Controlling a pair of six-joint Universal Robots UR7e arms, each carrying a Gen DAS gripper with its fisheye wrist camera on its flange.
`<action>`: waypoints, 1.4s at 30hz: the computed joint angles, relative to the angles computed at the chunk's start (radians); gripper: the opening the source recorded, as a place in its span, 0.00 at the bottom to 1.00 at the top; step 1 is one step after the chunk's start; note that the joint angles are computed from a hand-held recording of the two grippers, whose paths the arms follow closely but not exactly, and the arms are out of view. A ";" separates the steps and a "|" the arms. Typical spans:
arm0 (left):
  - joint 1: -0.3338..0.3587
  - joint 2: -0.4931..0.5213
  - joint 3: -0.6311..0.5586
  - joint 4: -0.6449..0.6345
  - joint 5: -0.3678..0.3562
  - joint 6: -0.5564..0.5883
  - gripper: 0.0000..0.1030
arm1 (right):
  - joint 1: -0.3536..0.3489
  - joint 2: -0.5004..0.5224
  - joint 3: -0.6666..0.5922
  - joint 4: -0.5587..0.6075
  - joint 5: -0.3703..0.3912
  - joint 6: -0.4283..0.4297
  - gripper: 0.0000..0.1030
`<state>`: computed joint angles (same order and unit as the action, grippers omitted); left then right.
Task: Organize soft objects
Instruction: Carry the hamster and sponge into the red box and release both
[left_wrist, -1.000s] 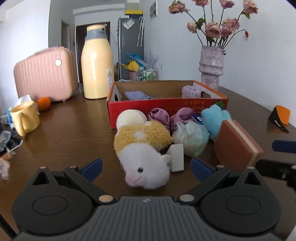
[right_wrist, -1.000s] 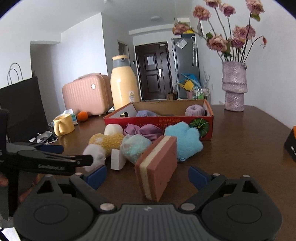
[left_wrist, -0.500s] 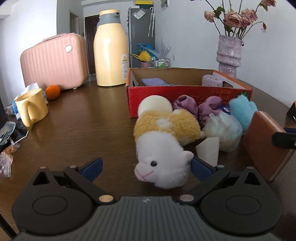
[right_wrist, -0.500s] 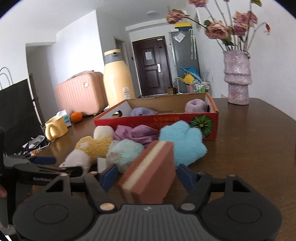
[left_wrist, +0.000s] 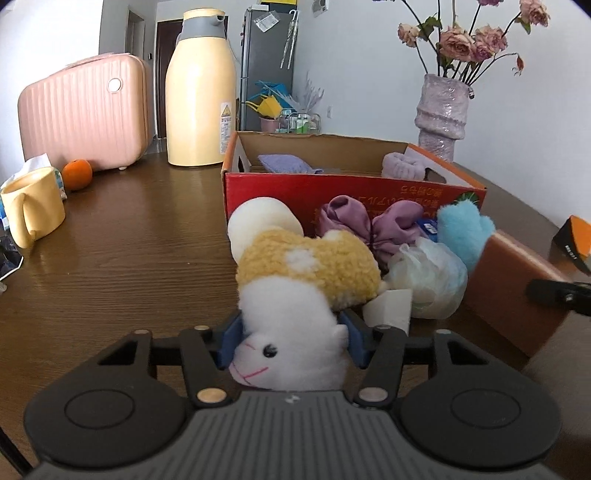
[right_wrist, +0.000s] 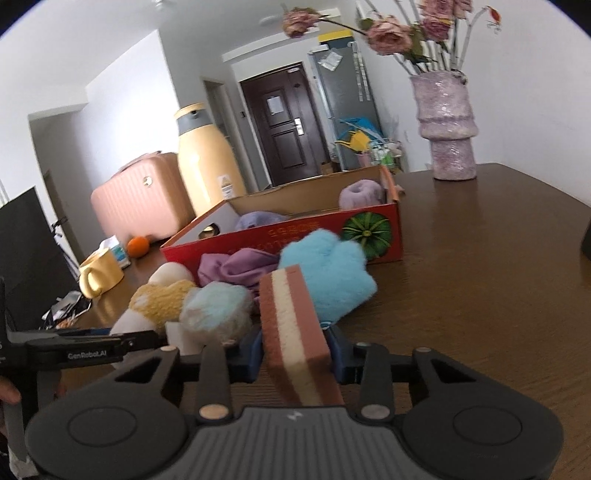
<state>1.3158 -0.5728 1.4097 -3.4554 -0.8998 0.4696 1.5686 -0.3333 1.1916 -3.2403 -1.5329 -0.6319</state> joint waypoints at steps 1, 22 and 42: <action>-0.001 -0.007 0.010 -0.002 -0.005 -0.007 0.51 | 0.002 0.001 0.001 -0.002 -0.002 -0.013 0.34; -0.102 -0.141 0.292 -0.396 -0.004 0.101 0.46 | 0.021 -0.110 0.273 -0.271 0.082 -0.132 0.31; -0.077 -0.093 0.014 -0.128 -0.146 0.056 0.46 | 0.044 -0.085 0.094 -0.179 0.175 -0.118 0.31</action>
<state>1.2389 -0.6661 1.4234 -3.5838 -1.0459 0.5257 1.6127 -0.4187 1.2858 -3.4189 -1.3575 -0.7502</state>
